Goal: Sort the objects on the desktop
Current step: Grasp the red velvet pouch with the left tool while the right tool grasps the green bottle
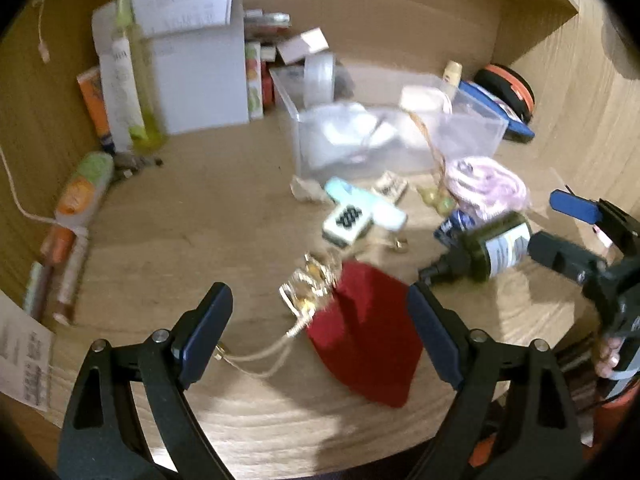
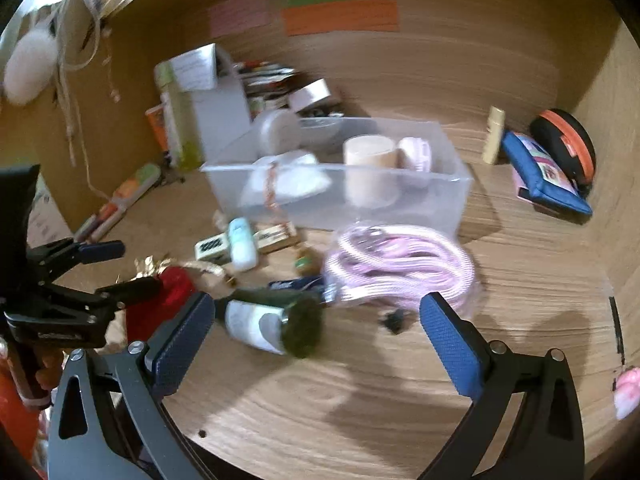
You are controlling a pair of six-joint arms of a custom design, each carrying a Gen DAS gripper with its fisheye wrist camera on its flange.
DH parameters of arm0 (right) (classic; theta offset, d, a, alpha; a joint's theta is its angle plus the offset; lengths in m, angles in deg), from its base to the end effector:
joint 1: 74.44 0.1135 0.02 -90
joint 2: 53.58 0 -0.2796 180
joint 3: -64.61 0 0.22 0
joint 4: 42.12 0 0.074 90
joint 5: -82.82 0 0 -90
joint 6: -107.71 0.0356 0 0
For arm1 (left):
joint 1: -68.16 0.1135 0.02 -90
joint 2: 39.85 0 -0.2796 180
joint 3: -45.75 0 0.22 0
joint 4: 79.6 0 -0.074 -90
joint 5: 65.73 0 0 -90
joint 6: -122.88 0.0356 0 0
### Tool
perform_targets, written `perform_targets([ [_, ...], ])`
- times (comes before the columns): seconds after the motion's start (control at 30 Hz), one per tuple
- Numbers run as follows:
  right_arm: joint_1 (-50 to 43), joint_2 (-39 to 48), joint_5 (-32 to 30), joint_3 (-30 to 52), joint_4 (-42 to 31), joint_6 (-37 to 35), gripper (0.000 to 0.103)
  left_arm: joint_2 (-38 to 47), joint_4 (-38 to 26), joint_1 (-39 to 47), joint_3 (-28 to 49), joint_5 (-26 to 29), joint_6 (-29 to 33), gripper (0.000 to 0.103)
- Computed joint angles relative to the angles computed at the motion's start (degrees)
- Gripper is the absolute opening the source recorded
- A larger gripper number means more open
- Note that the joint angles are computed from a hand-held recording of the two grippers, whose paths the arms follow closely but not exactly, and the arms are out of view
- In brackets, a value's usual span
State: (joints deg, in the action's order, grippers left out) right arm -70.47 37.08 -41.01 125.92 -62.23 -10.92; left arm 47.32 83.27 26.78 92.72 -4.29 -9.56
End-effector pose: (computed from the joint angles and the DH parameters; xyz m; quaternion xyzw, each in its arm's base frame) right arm 0.2803 0.0393 0.2065 -0.3486 0.8331 0.1959 0.3821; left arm 0.1846 -0.1400 0.1621 -0.0780 0.9293 -0.0059 0.3609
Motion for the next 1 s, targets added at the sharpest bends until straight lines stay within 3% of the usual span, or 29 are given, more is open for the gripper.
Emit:
perform_targets([
  [0.17,3.91,-1.57,2.74,-4.06,3.19,-0.48,0.099,3.11,1.77,0.86,-0.19,0.99,-0.29,0.089],
  [0.3,5.98,-0.8,5.03,-4.4,3.94,0.07,0.097,5.81,1.7,0.15,1.24,-0.1,-0.45,0.082],
  [0.43,7.11,1.4,6.65,-3.44,3.62,1.01,0.082,7.23,2.47,-0.46,1.95,-1.01,-0.05,0.076],
  [0.6,7.35,5.37,5.94,-0.69,0.54,2.11,0.062,8.59,4.16,-1.19,2.49,-2.45,0.65,0.064],
  [0.83,5.99,6.16,3.99,-0.51,0.73,2.91,0.062,8.36,6.38,-1.38,1.61,-2.7,1.46,0.027],
  [1.0,4.64,5.78,1.85,0.02,-0.79,2.84,0.061,7.3,5.99,-2.44,0.69,-4.84,0.46,0.02],
])
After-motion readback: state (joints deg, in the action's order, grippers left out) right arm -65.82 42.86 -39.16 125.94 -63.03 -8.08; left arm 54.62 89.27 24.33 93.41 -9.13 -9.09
